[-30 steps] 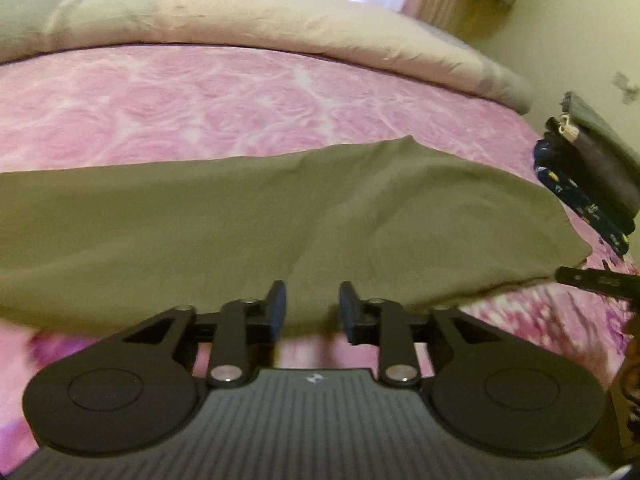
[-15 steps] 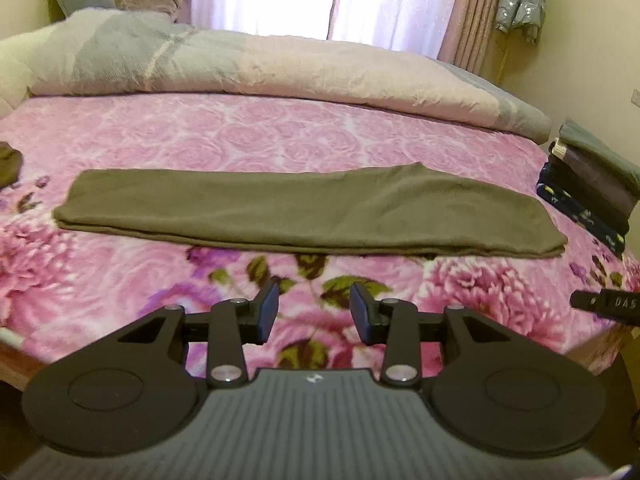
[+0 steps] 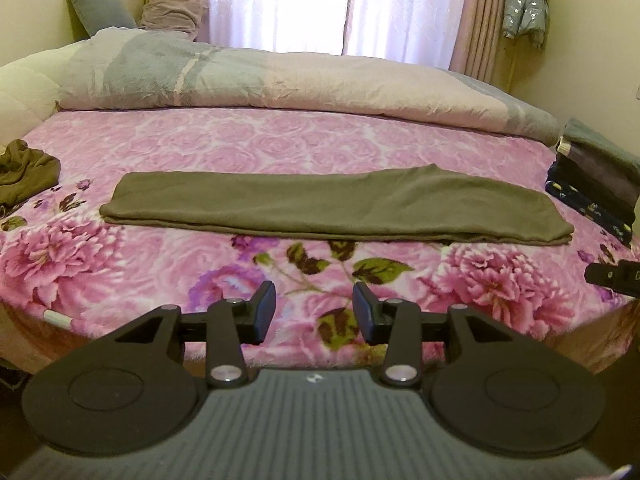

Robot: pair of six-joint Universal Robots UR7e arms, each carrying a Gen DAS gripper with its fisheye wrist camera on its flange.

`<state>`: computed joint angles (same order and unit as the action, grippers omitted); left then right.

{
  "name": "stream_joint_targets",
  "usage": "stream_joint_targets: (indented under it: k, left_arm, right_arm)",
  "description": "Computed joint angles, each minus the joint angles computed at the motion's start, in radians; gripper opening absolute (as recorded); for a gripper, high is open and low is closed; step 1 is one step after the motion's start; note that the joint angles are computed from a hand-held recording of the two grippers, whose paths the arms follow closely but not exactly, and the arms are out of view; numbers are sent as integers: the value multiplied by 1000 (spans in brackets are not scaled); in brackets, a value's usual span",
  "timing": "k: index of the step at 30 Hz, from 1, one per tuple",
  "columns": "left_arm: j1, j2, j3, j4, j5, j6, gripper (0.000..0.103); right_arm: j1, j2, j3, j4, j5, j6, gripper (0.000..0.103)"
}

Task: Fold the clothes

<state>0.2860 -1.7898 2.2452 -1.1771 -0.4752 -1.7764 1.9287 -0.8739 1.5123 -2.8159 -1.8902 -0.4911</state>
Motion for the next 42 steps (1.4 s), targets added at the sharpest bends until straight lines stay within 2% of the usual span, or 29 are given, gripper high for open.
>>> stream_joint_targets:
  k: [11, 21, 35, 42]
  left_arm:
    - [-51, -12, -14, 160, -29, -121, 38]
    - [-53, -28, -14, 222, -51, -168, 38]
    - [-29, -22, -26, 212, -54, -146, 38]
    - [41, 57, -62, 113, -31, -36, 38]
  right_arm:
    - [2, -30, 51, -19, 26, 0, 55]
    - [8, -31, 70, -21, 29, -7, 55]
    - [8, -17, 57, 4, 23, -8, 55]
    - [-3, 11, 3, 59, 30, 15, 55]
